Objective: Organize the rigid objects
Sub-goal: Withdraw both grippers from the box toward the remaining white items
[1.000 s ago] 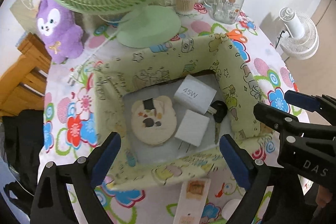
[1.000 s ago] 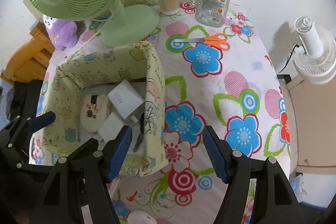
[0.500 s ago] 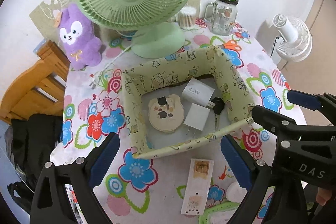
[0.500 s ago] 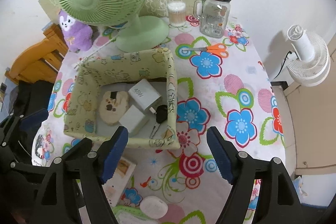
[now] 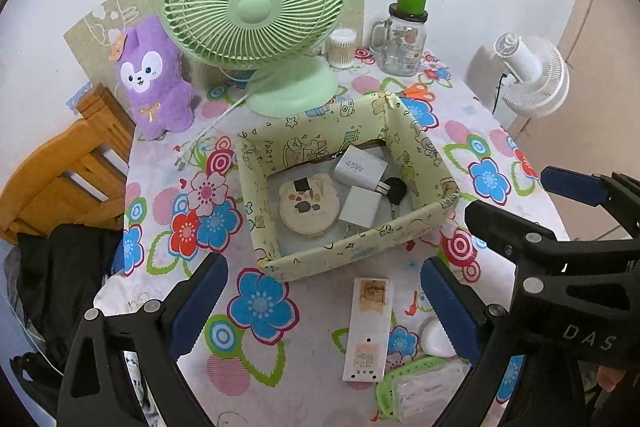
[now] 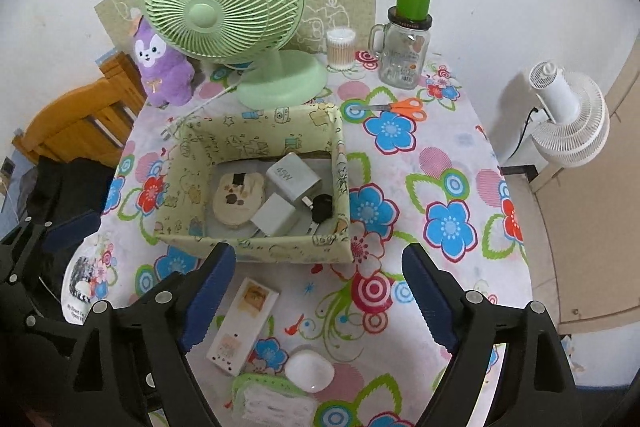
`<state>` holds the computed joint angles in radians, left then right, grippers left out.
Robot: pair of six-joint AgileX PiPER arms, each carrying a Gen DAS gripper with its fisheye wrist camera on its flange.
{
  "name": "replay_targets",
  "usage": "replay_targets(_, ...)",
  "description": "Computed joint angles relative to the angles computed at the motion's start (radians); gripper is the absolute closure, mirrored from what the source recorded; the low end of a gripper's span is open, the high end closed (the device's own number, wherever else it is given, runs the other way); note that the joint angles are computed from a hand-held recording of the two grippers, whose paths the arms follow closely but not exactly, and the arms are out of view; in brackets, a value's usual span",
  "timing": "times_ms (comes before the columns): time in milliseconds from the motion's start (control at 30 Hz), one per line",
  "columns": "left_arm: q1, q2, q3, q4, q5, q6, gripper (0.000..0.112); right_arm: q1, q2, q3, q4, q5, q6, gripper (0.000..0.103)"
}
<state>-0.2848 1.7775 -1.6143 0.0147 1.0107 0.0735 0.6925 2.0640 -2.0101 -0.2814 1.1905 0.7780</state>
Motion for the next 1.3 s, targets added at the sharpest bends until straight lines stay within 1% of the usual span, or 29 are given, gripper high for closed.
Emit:
replay_targets(300, 0.026, -0.074, 0.081, -0.043, -0.027, 0.052, 0.013, 0.065, -0.043, 0.040, -0.069, 0.016, 0.090, 0.014)
replay_targets(467, 0.024, -0.097, 0.114, -0.048, -0.034, 0.067, 0.013, 0.093, -0.079, 0.095, -0.093, 0.007, 0.137, 0.014)
replay_targets(600, 0.021, -0.114, 0.146, -0.064, -0.055, 0.079, 0.013, 0.100, -0.103, 0.136, -0.100, -0.008, 0.148, 0.014)
replay_targets(733, 0.016, -0.122, 0.170, -0.075, -0.069, 0.071, 0.013, 0.104, -0.138, 0.199, -0.110, -0.050, 0.155, 0.014)
replay_targets(933, -0.009, -0.127, 0.227, -0.059, -0.097, 0.005, 0.013, 0.086, -0.195, 0.321, -0.088, -0.136, 0.136, 0.014)
replay_targets(1067, -0.035, -0.136, 0.286, -0.024, -0.131, -0.086, 0.013, 0.073, -0.226, 0.412, -0.066, -0.197, 0.112, 0.014)
replay_targets(1167, -0.060, -0.141, 0.327, 0.043, -0.158, -0.176, 0.013, 0.072, -0.247, 0.473, -0.069, -0.239, 0.121, 0.014)
replay_targets(1300, -0.071, -0.144, 0.378, 0.065, -0.180, -0.220, 0.013, 0.076, -0.262, 0.537, -0.081, -0.276, 0.123, 0.014)
